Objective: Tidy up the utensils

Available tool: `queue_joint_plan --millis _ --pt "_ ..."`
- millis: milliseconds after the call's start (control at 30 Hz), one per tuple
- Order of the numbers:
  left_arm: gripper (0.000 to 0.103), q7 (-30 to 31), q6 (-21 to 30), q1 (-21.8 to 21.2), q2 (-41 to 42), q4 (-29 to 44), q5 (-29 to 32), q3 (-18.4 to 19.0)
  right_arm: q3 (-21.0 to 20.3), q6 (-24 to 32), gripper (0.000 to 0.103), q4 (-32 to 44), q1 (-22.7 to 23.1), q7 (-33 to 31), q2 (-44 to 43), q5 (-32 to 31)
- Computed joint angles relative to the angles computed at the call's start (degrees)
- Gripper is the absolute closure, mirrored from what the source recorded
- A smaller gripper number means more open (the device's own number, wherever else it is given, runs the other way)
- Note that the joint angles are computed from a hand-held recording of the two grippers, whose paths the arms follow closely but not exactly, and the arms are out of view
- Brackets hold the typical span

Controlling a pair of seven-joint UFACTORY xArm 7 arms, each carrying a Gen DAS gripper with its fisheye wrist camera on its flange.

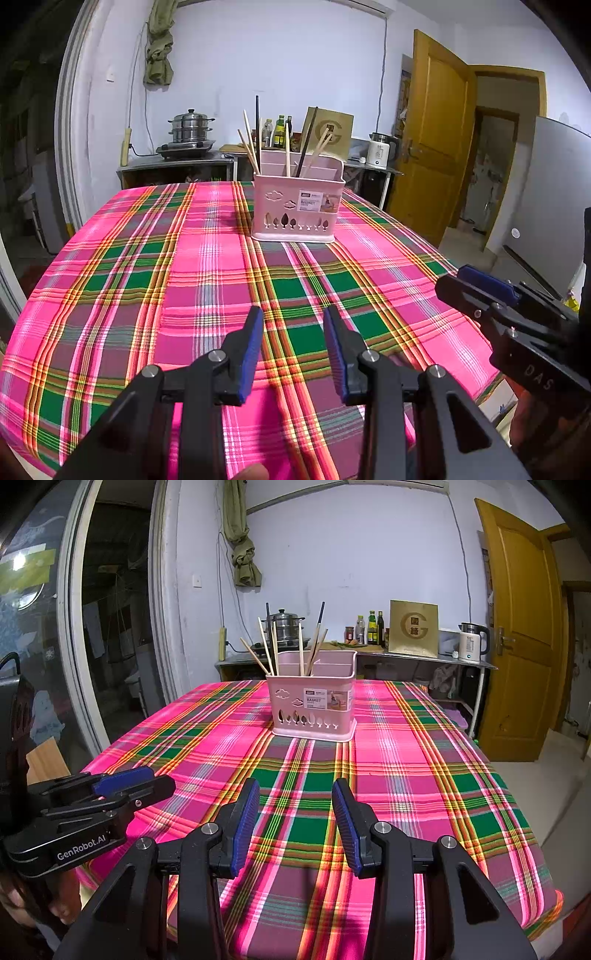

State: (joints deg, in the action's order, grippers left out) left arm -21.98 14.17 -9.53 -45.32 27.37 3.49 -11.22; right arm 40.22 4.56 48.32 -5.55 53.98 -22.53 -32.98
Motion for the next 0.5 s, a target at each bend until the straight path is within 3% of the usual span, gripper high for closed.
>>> queue_joint_plan --millis 500 --pt "0.068 -0.5 0.4 0.6 -0.5 -0.2 0.9 -0.4 -0.4 0.2 0.061 0.1 0.5 0.2 0.2 -0.3"
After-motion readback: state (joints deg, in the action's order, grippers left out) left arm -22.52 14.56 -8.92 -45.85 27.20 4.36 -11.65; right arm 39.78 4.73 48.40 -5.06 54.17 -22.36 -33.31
